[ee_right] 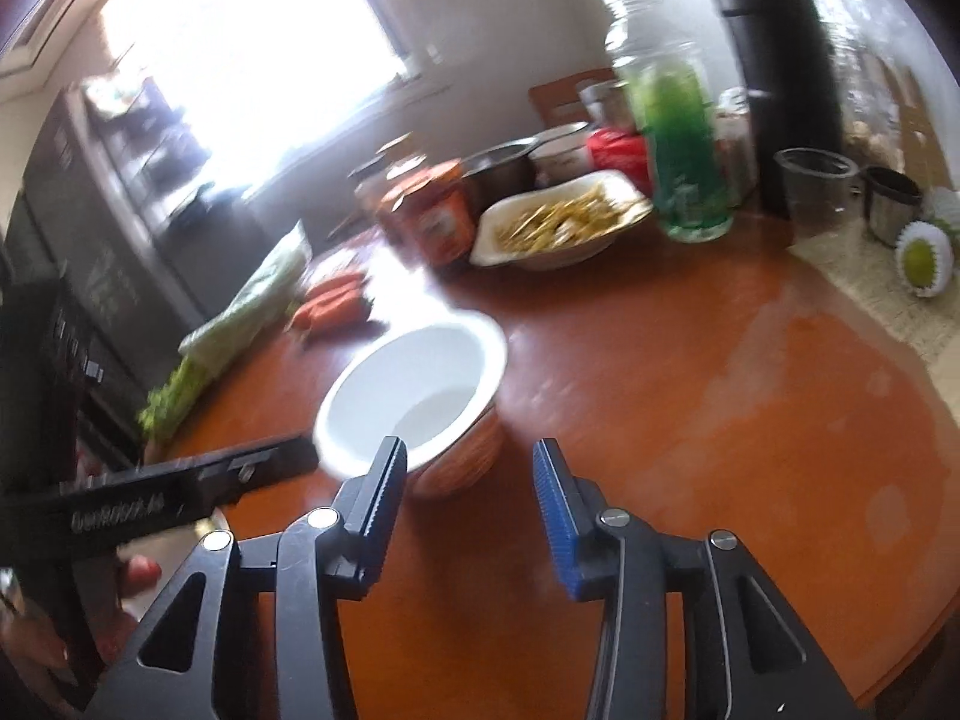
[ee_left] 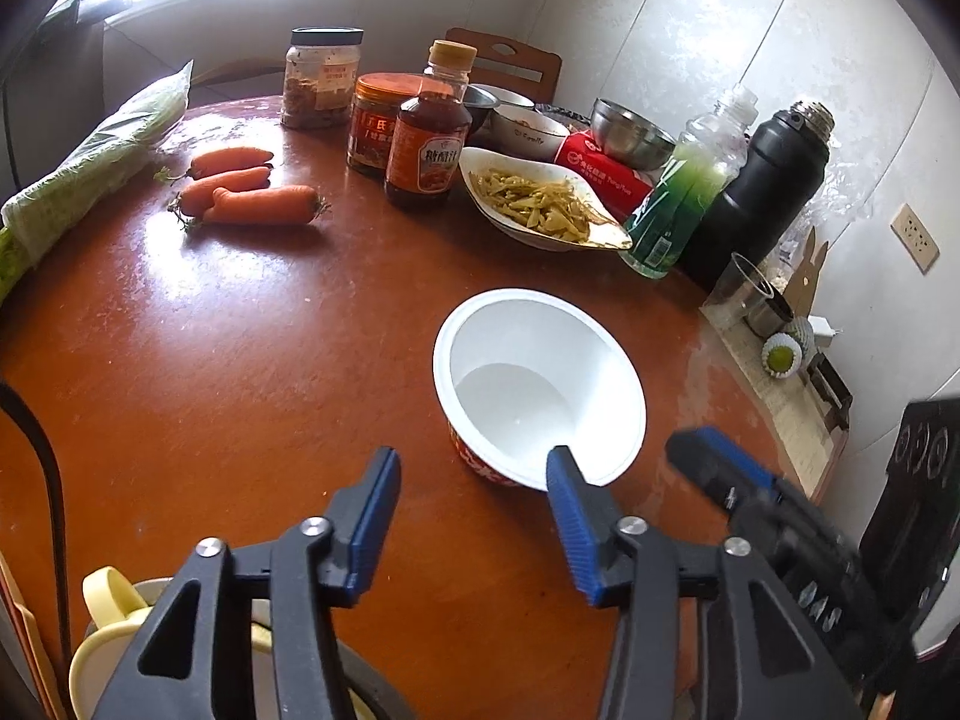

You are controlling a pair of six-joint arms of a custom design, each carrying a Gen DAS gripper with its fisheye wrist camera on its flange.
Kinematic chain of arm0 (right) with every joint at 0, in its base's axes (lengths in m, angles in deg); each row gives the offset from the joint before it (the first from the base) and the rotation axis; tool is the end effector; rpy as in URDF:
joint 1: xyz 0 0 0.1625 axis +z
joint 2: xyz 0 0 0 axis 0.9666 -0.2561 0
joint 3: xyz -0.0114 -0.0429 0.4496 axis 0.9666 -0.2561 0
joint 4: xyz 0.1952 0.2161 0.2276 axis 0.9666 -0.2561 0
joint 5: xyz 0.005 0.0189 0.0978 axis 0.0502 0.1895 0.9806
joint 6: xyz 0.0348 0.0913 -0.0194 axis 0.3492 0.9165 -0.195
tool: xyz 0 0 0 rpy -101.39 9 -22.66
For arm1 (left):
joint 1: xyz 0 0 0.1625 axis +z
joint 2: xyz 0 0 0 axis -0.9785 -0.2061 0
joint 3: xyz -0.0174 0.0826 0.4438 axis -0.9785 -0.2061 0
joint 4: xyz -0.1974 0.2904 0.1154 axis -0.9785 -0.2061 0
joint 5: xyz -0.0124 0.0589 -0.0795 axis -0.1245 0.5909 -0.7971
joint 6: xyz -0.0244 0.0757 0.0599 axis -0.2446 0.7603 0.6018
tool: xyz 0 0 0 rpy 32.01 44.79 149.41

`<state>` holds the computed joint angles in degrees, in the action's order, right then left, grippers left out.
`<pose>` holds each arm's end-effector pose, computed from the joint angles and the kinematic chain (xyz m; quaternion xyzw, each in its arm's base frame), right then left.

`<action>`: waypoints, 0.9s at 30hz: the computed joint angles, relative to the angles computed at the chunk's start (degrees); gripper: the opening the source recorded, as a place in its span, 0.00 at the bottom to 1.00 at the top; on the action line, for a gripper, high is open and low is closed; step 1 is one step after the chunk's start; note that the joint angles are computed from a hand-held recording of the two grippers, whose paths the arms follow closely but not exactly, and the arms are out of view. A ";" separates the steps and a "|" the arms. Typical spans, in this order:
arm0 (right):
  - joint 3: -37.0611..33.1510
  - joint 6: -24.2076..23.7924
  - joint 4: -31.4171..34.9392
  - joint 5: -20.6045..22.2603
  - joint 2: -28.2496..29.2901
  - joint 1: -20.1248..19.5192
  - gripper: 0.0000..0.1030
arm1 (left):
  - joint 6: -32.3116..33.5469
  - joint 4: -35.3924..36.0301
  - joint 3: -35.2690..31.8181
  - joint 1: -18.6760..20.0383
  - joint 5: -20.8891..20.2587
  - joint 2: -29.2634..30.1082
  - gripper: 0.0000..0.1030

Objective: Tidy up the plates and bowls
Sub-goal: 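Grip the white bowl rim with both grippers and lift it, then carry the white bowl over the yellow bowl and lower it inside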

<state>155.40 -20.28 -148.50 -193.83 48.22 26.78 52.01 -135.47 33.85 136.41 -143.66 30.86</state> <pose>0.2315 -0.6129 0.1238 0.1059 -0.9026 0.3891 0.1508 -0.1912 -0.6626 0.2057 0.1675 0.9366 -0.2292 0.2055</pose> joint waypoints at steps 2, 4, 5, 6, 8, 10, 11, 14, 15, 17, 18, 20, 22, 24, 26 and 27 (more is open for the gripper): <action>-2.71 -1.33 2.03 -1.11 0.58 0.02 0.45 | -0.50 0.61 -0.70 0.12 0.32 0.50 0.51; -5.38 -2.22 4.62 -2.16 1.45 0.13 0.45 | -1.04 1.49 -1.50 0.22 0.80 1.04 0.51; -6.85 -2.97 5.86 -2.25 2.10 0.14 0.45 | -1.20 1.82 -1.74 0.23 0.99 1.25 0.51; -8.48 -3.48 7.41 -3.12 2.89 0.31 0.45 | -1.51 2.35 -2.11 0.26 1.16 1.51 0.51; -10.91 -5.01 9.30 -3.24 4.35 0.44 0.40 | -2.19 3.07 -2.68 0.44 1.19 1.82 0.53; -12.07 -5.67 10.62 -3.83 5.22 0.61 0.31 | -2.37 3.09 -3.02 0.77 0.58 2.04 0.54; -12.12 -6.24 10.37 -3.58 5.48 0.65 0.30 | -2.56 3.33 -3.29 0.93 0.47 2.25 0.54; -11.29 -6.70 9.44 -2.83 5.69 0.63 0.21 | -3.00 3.54 -3.61 1.43 0.08 2.67 0.53; -10.82 -6.59 8.93 -2.64 5.60 0.59 0.20 | -3.03 3.70 -3.62 1.63 -0.62 2.68 0.52; -9.57 -6.11 8.43 -1.67 5.04 0.40 0.20 | -2.51 3.59 -3.28 1.64 -1.76 2.48 0.45; -8.91 -5.77 8.33 -0.95 4.69 0.32 0.20 | -2.05 3.37 -3.17 1.54 -2.17 2.41 0.43; -7.82 -5.12 7.75 -0.02 4.17 0.34 0.19 | -1.33 2.70 -2.39 1.05 -2.23 1.96 0.40; -7.06 -4.76 7.12 0.09 3.82 0.61 0.19 | -0.93 1.87 -1.67 0.68 -2.21 1.47 0.40; -6.31 -4.99 5.90 0.21 3.52 1.00 0.19 | -0.62 1.04 -0.90 0.42 -2.33 0.83 0.40; -5.66 -4.70 5.07 0.22 3.19 1.51 0.19 | -0.50 0.43 -0.14 0.17 -2.40 0.08 0.40; -5.31 -4.83 4.47 0.11 3.09 1.81 0.19 | -0.24 -0.16 0.50 -0.07 -2.30 -0.45 0.40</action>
<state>150.09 -25.11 -144.03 -193.71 51.31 28.59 51.77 -135.63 34.35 136.34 -145.97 30.41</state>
